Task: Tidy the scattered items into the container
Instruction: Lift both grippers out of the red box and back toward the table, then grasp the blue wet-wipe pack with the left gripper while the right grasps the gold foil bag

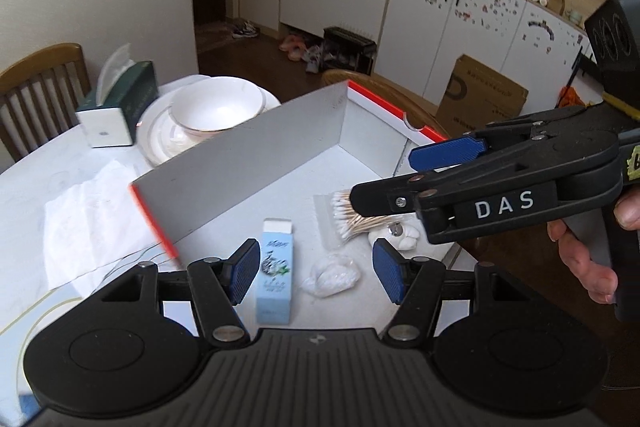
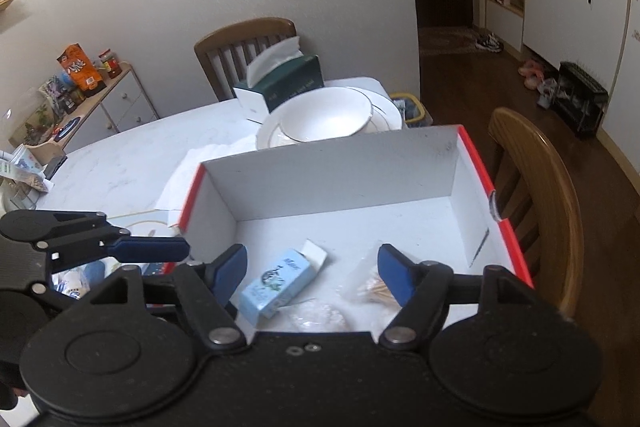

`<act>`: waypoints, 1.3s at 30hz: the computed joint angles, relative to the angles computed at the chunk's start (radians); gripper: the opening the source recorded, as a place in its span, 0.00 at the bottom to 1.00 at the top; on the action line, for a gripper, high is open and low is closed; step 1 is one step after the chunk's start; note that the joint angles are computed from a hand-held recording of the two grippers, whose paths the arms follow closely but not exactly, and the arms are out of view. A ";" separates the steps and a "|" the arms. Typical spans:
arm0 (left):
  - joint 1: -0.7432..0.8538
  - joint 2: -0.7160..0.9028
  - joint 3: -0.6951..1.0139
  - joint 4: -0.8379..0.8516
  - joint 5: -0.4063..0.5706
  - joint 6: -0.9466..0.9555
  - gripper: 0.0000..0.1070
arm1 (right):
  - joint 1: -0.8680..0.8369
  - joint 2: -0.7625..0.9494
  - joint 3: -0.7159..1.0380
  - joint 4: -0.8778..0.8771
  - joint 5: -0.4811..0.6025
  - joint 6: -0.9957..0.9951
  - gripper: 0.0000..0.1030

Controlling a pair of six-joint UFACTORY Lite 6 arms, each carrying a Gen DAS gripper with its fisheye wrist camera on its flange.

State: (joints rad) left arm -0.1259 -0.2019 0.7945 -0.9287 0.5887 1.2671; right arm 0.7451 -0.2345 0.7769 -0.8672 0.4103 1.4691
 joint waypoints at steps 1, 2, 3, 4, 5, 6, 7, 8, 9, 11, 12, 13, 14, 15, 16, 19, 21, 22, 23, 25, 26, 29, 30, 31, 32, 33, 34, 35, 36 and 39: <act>0.028 -0.024 -0.015 -0.004 0.019 0.014 0.57 | 0.018 0.003 0.006 -0.012 0.010 0.023 0.73; 0.061 -0.050 -0.032 -0.017 0.040 0.039 0.57 | 0.038 0.004 0.011 -0.022 0.022 0.046 0.75; 0.091 -0.079 -0.051 -0.026 0.057 0.059 0.57 | 0.061 0.011 0.020 -0.038 0.039 0.073 0.76; 0.123 -0.106 -0.068 -0.033 0.072 0.079 0.57 | 0.087 0.018 0.030 -0.058 0.061 0.103 0.76; 0.161 -0.131 -0.086 -0.043 0.092 0.105 0.57 | 0.116 0.026 0.040 -0.079 0.085 0.133 0.76; 0.201 -0.154 -0.101 -0.052 0.118 0.130 0.57 | 0.143 0.038 0.052 -0.097 0.104 0.158 0.76; 0.249 -0.173 -0.111 -0.057 0.150 0.154 0.57 | 0.168 0.049 0.063 -0.114 0.121 0.185 0.77; 0.299 -0.189 -0.121 -0.063 0.185 0.180 0.58 | 0.192 0.060 0.074 -0.126 0.134 0.209 0.78; 0.351 -0.200 -0.127 -0.069 0.221 0.205 0.61 | 0.214 0.077 0.090 -0.133 0.145 0.229 0.78; 0.456 -0.206 -0.129 -0.075 0.301 0.254 0.62 | 0.253 0.111 0.121 -0.145 0.158 0.268 0.80; 0.507 -0.204 -0.127 -0.074 0.339 0.279 0.62 | 0.272 0.129 0.137 -0.150 0.165 0.288 0.80; 0.554 -0.201 -0.125 -0.067 0.370 0.299 0.63 | 0.290 0.148 0.154 -0.153 0.170 0.305 0.80; 0.601 -0.199 -0.125 -0.062 0.398 0.323 0.65 | 0.308 0.170 0.173 -0.158 0.177 0.324 0.80; 0.648 -0.195 -0.123 -0.059 0.427 0.351 0.66 | 0.325 0.194 0.195 -0.162 0.185 0.340 0.80; 0.694 -0.189 -0.121 -0.055 0.454 0.379 0.66 | 0.341 0.219 0.219 -0.164 0.195 0.350 0.81; 0.824 -0.155 -0.100 -0.041 0.526 0.452 0.68 | 0.387 0.298 0.295 -0.164 0.221 0.368 0.81; 0.904 -0.108 -0.068 -0.027 0.572 0.492 0.71 | 0.413 0.351 0.351 -0.151 0.233 0.364 0.82; 0.934 -0.085 -0.051 -0.019 0.584 0.505 0.71 | 0.423 0.380 0.380 -0.143 0.236 0.360 0.82; 0.964 -0.059 -0.032 -0.010 0.596 0.523 0.71 | 0.434 0.407 0.411 -0.133 0.243 0.353 0.82; 1.018 -0.010 0.005 -0.002 0.616 0.558 0.71 | 0.453 0.465 0.473 -0.118 0.255 0.339 0.82; 1.037 0.015 0.025 -0.001 0.619 0.569 0.71 | 0.466 0.493 0.506 -0.109 0.265 0.332 0.82; 1.092 0.095 0.092 0.003 0.640 0.597 0.71 | 0.498 0.573 0.599 -0.089 0.292 0.320 0.82; 1.107 0.120 0.113 0.006 0.646 0.604 0.71 | 0.507 0.600 0.632 -0.082 0.302 0.315 0.82; 1.124 0.144 0.134 0.008 0.652 0.613 0.71 | 0.516 0.625 0.662 -0.076 0.310 0.314 0.82; 1.138 0.168 0.155 0.011 0.657 0.618 0.71 | 0.524 0.650 0.692 -0.070 0.318 0.312 0.82; 1.153 0.196 0.180 0.014 0.663 0.624 0.71 | 0.532 0.677 0.724 -0.063 0.329 0.308 0.82; 1.167 0.226 0.206 0.018 0.669 0.631 0.71 | 0.538 0.703 0.757 -0.057 0.338 0.304 0.82; 1.180 0.252 0.228 0.021 0.671 0.641 0.71 | 0.544 0.729 0.787 -0.051 0.346 0.301 0.82; 1.191 0.274 0.248 0.024 0.670 0.649 0.71 | 0.549 0.754 0.818 -0.044 0.353 0.298 0.82; 1.220 0.338 0.305 0.027 0.673 0.672 0.74 | 0.563 0.827 0.909 -0.021 0.376 0.280 0.82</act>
State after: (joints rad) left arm 1.0938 0.1362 1.0995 -0.9015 1.2620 1.9394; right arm 1.3080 0.5929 1.6863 -0.8879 0.7863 1.7486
